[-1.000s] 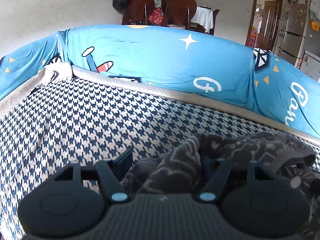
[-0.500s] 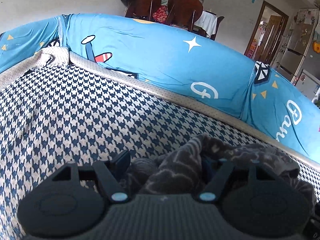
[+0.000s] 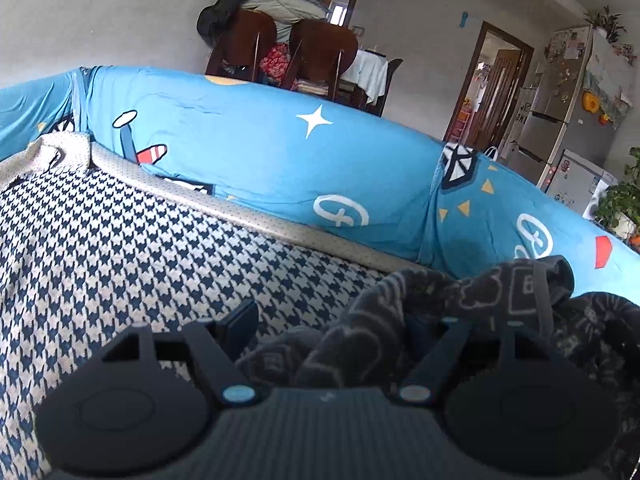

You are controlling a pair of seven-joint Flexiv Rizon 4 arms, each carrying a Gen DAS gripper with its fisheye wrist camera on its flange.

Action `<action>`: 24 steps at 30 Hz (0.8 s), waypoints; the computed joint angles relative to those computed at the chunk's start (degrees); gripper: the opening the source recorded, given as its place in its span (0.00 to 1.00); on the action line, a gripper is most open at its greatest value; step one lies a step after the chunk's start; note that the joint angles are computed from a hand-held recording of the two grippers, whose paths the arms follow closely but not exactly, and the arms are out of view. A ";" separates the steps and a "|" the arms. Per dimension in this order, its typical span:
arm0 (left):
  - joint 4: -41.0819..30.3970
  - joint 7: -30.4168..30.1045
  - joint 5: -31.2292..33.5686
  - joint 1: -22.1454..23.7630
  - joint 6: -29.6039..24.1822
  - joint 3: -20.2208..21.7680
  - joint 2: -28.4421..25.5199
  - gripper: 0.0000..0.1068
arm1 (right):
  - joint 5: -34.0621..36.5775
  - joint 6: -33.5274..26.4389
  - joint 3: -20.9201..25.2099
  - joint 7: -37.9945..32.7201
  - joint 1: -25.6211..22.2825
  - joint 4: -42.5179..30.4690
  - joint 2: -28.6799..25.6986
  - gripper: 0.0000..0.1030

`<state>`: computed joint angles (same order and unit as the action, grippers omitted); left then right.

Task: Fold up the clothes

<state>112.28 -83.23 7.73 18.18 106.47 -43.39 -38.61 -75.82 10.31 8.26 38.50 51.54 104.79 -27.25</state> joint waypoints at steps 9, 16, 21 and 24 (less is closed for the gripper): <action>-0.88 -2.27 4.66 2.28 2.41 -3.12 -1.87 0.85 | 13.24 -14.02 1.38 2.42 0.41 -1.48 0.27 0.17; -1.13 0.30 0.62 1.76 -3.07 -2.50 -1.83 0.85 | 15.30 -15.32 1.94 4.95 0.83 -1.50 0.56 0.49; -1.13 2.76 -2.32 0.77 -4.59 -1.98 -1.97 0.90 | 9.97 -17.23 1.39 0.88 2.74 -2.85 -0.66 0.58; -1.15 4.67 -3.46 0.72 -5.56 -2.60 -2.53 0.94 | 6.10 -16.85 1.00 -1.08 3.41 -2.70 -0.78 0.60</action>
